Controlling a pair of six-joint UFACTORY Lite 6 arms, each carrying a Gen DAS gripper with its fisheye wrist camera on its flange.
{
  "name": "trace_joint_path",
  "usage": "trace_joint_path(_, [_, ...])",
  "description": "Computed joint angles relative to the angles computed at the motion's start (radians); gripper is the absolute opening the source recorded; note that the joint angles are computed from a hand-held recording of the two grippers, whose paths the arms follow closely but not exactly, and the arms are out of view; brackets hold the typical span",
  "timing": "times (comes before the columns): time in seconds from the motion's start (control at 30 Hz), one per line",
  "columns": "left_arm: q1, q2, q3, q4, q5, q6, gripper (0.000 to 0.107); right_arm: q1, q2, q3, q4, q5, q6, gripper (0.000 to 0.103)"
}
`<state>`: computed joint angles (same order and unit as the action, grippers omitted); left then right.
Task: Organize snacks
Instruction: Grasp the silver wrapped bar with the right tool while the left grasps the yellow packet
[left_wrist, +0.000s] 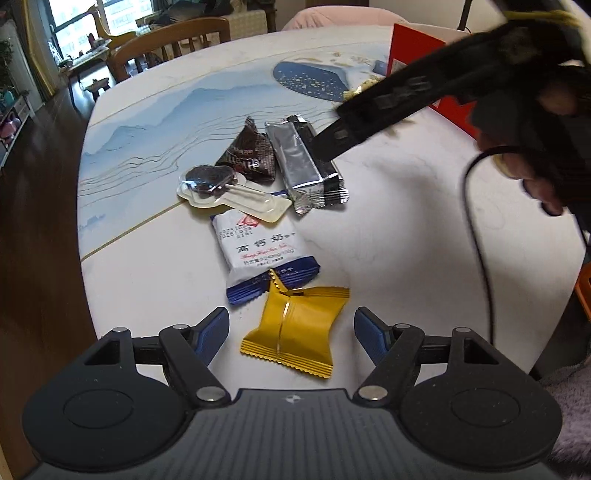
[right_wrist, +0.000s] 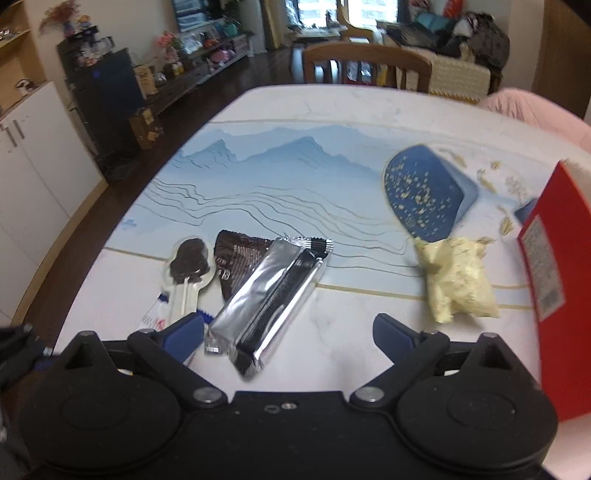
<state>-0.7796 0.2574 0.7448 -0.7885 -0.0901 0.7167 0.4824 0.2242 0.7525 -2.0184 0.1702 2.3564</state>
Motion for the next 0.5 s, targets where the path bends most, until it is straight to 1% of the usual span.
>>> trace_joint_path(0.07, [0.008, 0.010, 0.006, 0.080, 0.009, -0.080, 0.073, 0.004, 0.074, 0.067, 0.098, 0.005, -0.081, 0.095])
trace_joint_path(0.17, [0.013, 0.024, 0.013, 0.174, 0.017, -0.168, 0.071, 0.020, 0.169, 0.161, 0.341, 0.034, -0.299, 0.092])
trace_joint_path(0.27, [0.014, 0.027, 0.015, 0.310, 0.021, -0.300, 0.068, 0.027, 0.238, 0.236, 0.495, 0.048, -0.432, 0.090])
trace_joint_path(0.3, [0.014, 0.030, 0.016, 0.328, 0.022, -0.319, 0.066, 0.029, 0.258, 0.259, 0.555, 0.052, -0.489, 0.088])
trace_joint_path(0.43, [0.012, 0.037, 0.022, 0.350, 0.022, -0.350, 0.065, 0.047, 0.307, 0.316, 0.687, 0.078, -0.625, 0.083])
trace_joint_path(0.5, [0.014, 0.042, 0.028, 0.421, 0.028, -0.424, 0.059, 0.052, 0.317, 0.327, 0.730, 0.086, -0.670, 0.080])
